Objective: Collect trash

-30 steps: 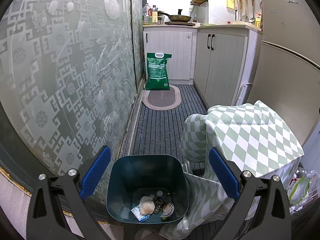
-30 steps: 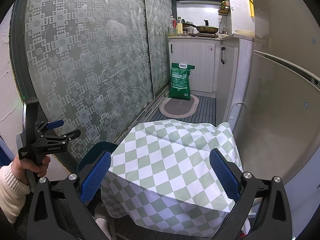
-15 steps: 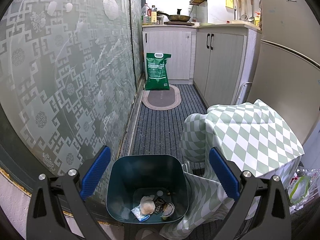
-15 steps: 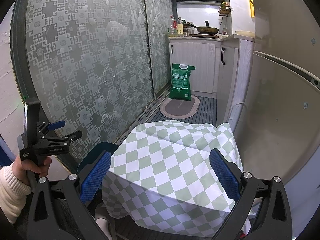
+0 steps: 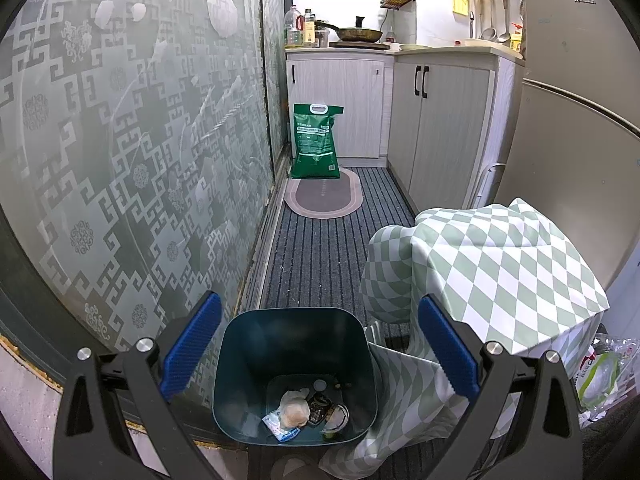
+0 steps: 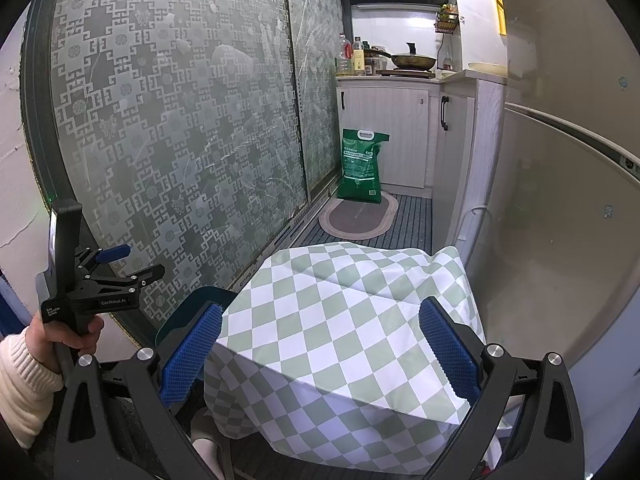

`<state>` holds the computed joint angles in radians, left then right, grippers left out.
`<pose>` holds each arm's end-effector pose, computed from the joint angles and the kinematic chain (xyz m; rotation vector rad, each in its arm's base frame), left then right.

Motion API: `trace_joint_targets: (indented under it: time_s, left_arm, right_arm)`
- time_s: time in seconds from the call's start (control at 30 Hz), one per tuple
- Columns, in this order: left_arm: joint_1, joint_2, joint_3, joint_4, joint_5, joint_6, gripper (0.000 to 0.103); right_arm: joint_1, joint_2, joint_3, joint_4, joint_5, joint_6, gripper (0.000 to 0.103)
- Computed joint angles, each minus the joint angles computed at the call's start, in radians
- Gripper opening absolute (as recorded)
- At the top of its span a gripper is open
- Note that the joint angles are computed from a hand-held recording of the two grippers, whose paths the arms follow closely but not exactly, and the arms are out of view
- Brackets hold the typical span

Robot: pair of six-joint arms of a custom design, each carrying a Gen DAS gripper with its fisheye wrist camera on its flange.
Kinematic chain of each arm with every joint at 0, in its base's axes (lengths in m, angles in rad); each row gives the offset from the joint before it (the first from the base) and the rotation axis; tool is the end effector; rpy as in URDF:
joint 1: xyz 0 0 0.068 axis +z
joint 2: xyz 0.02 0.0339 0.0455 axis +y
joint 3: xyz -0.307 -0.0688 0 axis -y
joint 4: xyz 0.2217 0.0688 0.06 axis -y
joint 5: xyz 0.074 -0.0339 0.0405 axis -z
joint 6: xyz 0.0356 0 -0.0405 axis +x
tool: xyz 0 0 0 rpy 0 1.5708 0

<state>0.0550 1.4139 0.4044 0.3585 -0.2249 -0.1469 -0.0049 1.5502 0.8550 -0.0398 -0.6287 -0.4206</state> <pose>0.2265 0.0204 0.1951 -0.3451 2.1828 0.1987 0.2987 0.0195 0.2556 -0.7515 2.0509 0.4843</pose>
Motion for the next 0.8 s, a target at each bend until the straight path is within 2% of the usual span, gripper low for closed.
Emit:
trace_joint_targets:
  time_s: [0.8]
  left_arm:
    - [0.003,-0.001,0.001,-0.002,0.005,0.003,0.100]
  right_arm:
    - [0.004,-0.002,-0.004,0.004,0.004,0.005,0.100]
